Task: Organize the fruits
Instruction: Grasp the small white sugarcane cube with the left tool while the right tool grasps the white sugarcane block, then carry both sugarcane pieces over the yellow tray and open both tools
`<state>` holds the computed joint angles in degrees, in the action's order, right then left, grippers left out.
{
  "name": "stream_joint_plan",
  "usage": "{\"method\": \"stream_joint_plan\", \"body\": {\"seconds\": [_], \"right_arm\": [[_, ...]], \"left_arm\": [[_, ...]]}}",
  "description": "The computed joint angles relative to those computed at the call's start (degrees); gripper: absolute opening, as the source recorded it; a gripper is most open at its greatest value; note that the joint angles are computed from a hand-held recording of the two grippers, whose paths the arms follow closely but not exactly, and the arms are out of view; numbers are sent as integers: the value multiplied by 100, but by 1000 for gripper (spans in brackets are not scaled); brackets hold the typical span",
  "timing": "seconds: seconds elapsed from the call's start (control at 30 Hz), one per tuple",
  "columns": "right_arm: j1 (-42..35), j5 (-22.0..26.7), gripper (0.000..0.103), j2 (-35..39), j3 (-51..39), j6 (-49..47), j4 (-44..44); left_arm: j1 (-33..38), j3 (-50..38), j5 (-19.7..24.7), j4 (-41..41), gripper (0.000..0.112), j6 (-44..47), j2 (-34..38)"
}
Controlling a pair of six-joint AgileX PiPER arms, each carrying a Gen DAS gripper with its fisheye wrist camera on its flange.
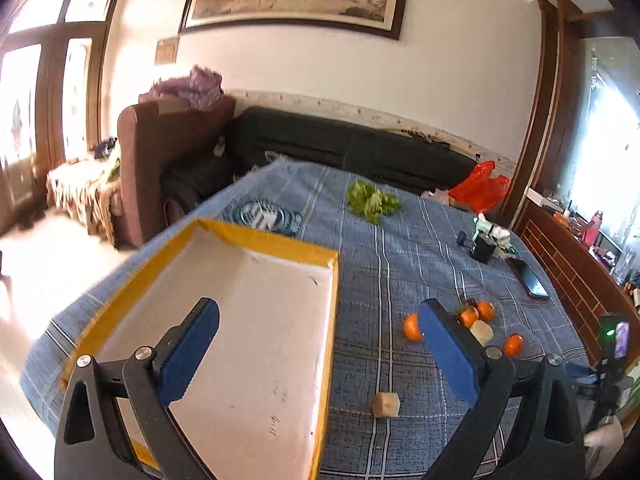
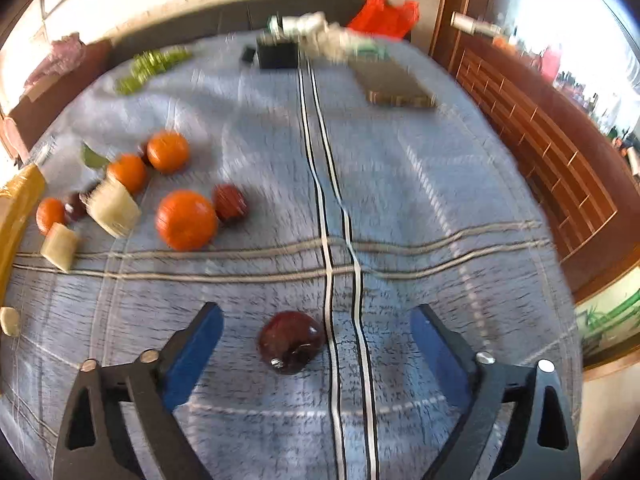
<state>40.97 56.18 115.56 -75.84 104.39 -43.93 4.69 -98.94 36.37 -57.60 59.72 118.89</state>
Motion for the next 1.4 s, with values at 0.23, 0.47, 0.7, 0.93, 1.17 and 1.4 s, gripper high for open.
{"method": "stream_joint_plan", "body": {"seconds": [0.23,0.47,0.7,0.93,1.17,1.4], "right_arm": [[59,-1742,85,-96,-274,342,-1108],[-439,-2395,71,1437,-2472,-1943,642],[-519,-2059,64,2091,-3304,-2397,990],[-627,-2805,42,1930,-2799,-2071,784],[-607,-2981,41,1808,-2585,-1701,451],[-535,-3107,41,1696,-2384,-1250,-54]], "left_arm": [[-199,371,500,28,69,831,56],[-184,-35,1432,652,53,629,512],[-542,-303,1630,1116,51,382,805],[-839,-464,1394,1552,41,27,992],[-1031,-366,1022,2059,38,-290,969],[-899,-397,914,1965,15,-608,970]]}}
